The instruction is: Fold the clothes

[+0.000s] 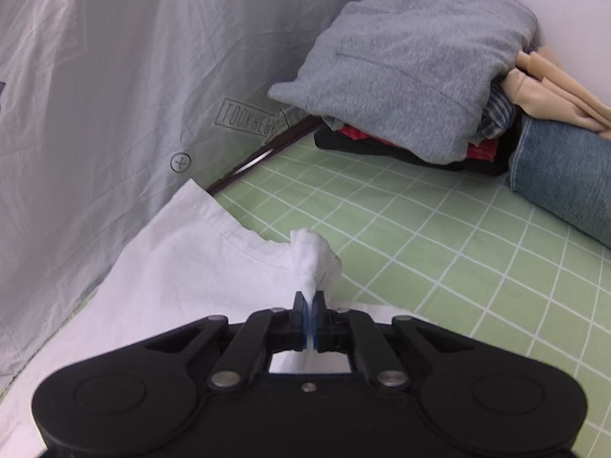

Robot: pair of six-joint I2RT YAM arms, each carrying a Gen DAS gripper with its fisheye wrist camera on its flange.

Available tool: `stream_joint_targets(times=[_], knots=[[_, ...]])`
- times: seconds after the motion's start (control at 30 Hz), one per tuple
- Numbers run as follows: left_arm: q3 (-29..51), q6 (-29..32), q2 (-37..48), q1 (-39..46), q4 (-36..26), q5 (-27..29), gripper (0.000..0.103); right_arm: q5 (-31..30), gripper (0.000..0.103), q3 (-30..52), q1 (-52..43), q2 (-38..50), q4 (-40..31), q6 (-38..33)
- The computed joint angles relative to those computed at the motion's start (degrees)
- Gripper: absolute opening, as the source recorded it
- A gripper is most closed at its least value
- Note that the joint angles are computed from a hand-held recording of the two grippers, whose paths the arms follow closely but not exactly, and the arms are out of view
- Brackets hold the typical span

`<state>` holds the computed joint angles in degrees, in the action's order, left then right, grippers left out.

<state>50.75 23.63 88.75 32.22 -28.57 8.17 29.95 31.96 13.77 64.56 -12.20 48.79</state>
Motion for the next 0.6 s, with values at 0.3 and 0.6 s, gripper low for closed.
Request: stream_joint_targets(times=[0.3,0.6], knots=[[5.58,5.75,3.23,0.93,-7.19,0.81,0.103,1.32,0.002,0.94,0.34,-14.62,-11.93,1.81],[5.44,11.79,-0.28,3.64,-12.68,1.42,0.103,-5.77,0.013,-3.08,-4.02,-4.22,-14.77,1.43]])
